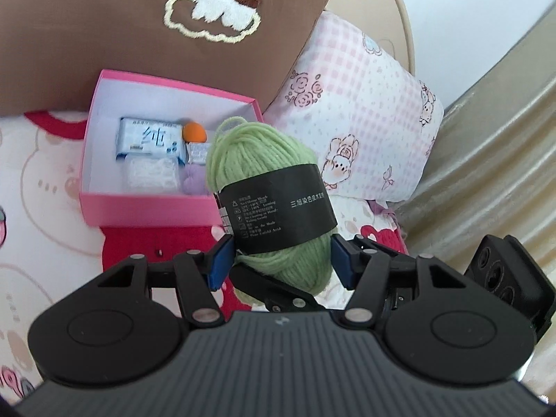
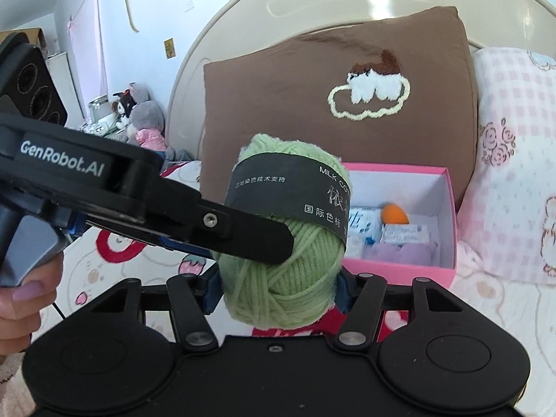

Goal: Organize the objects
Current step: 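Lift the green yarn ball with the left gripper over the pink box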

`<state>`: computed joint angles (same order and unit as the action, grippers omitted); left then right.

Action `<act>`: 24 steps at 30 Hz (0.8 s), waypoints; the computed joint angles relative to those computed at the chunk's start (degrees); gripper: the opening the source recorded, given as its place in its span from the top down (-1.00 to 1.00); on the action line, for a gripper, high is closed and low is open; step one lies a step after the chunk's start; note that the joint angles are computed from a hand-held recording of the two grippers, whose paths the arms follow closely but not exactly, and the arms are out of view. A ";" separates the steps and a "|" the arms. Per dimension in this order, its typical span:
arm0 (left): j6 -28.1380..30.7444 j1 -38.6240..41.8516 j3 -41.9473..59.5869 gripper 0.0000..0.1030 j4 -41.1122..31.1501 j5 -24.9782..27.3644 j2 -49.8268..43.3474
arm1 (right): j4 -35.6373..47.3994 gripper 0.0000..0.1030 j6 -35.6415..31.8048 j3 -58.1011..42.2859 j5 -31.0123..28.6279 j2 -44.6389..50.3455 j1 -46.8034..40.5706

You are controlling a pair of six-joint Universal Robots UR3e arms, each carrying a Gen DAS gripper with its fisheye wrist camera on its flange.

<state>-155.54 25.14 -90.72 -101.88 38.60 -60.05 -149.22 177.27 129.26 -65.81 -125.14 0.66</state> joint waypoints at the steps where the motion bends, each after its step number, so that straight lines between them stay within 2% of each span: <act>1: -1.46 -1.28 0.80 -0.11 2.38 0.71 -1.74 | -1.40 -0.27 -0.02 -0.27 -0.18 1.26 -0.08; 6: -9.63 -7.75 4.24 -0.11 15.76 5.05 -9.73 | -5.29 -0.27 -1.84 -3.50 2.17 8.18 -3.55; 10: -16.27 -10.41 7.39 -0.14 24.88 4.78 -15.98 | -10.78 -0.27 2.02 -6.57 -0.18 13.42 -3.16; 12: -18.36 -11.37 8.99 -0.14 28.16 4.69 -18.49 | -12.91 -0.27 1.09 -8.39 -1.65 15.81 -2.64; 17: -22.61 -13.79 12.92 -0.15 32.89 6.29 -24.56 | -9.47 -0.27 0.10 -12.65 3.87 19.76 -6.95; 24: -28.06 -15.56 3.35 -0.15 50.26 7.91 -27.25 | -15.43 -0.27 -2.52 -12.11 4.69 27.37 -7.71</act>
<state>-183.60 9.58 -87.37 -51.62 46.51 -87.30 -164.65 174.75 117.16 -61.12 -97.76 -7.05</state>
